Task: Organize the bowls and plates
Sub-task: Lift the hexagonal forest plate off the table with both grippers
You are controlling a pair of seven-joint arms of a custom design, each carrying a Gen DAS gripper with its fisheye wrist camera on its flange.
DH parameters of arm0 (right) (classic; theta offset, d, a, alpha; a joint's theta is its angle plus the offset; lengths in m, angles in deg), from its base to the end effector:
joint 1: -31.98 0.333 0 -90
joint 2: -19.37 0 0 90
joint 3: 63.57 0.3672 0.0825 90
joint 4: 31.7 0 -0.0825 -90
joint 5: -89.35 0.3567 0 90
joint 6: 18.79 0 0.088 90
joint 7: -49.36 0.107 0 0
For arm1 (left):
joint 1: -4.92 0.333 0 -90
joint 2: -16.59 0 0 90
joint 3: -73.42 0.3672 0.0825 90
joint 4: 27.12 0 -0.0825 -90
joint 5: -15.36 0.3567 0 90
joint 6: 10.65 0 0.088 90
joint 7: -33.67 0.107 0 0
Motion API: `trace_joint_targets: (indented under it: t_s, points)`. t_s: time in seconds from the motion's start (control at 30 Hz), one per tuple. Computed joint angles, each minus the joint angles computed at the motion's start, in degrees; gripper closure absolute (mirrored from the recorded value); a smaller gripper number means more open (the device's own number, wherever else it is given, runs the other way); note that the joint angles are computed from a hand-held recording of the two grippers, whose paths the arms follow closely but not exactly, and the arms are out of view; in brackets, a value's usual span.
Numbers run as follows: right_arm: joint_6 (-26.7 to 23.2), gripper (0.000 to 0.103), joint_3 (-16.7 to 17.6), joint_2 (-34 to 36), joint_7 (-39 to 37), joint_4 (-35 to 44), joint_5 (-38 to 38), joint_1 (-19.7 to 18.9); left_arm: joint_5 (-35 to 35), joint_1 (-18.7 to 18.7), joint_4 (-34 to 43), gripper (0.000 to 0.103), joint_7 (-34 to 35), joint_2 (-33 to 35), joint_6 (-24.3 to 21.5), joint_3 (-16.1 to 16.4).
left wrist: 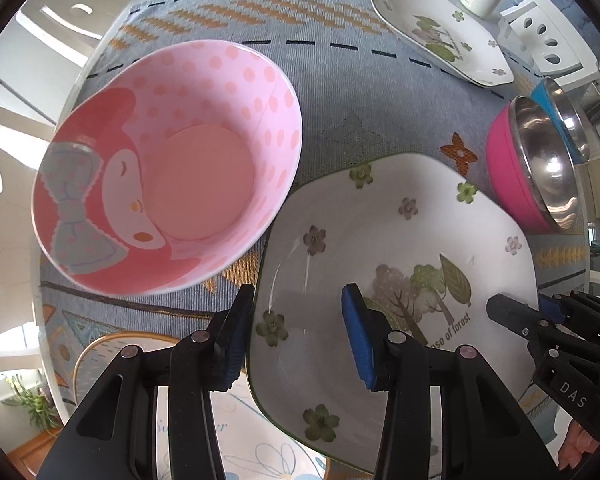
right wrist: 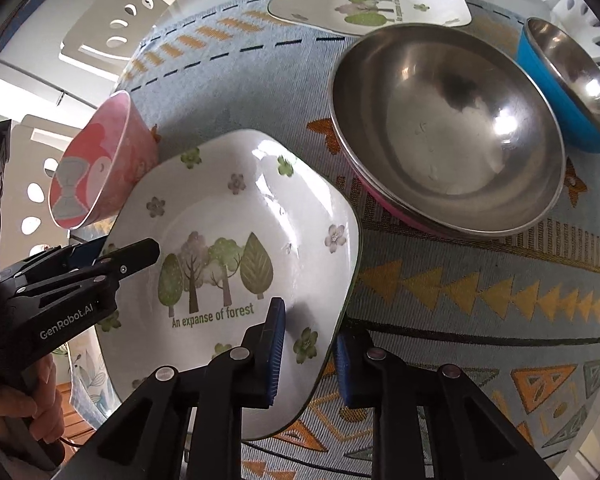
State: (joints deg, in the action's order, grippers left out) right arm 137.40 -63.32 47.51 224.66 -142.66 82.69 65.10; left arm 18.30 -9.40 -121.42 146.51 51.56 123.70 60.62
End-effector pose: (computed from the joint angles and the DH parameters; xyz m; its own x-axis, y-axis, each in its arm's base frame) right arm 0.5467 0.3648 0.3257 -0.6834 -0.6729 -0.2830 -0.6775 0.7290 -0.0974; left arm 0.6388 -0.2950 0.3341 -0.7591 -0.6498 0.0401 -0.6488 0.7500 -0.1290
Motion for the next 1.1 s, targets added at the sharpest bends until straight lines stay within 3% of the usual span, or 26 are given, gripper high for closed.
trace_joint_targets:
  t_s: [0.27, 0.6, 0.83, 1.1]
  points:
    - [-0.5, 0.082, -1.5, -0.8, 3.2, 0.4, -3.6, 2.6, -1.6, 1.1, -1.7, 0.062, 0.5, -2.0, 0.8, -0.5]
    - [-2.6, 0.082, -1.6, -2.3, 5.9, 1.2, -7.8, 4.0, -5.0, 4.0, -9.1, 0.062, 3.2, -7.5, 5.1, -1.2]
    - [-4.2, 0.082, -1.1, -2.6, 6.8, 2.6, -10.4, 4.6, -8.2, 5.1, -10.3, 0.062, 3.4, -8.5, 6.2, -1.7]
    - [-5.6, 0.082, 0.0, -1.5, 4.2, 6.2, -11.6, 4.6, -11.3, 6.9, -11.6, 0.062, 3.6, -9.8, 8.3, -1.5]
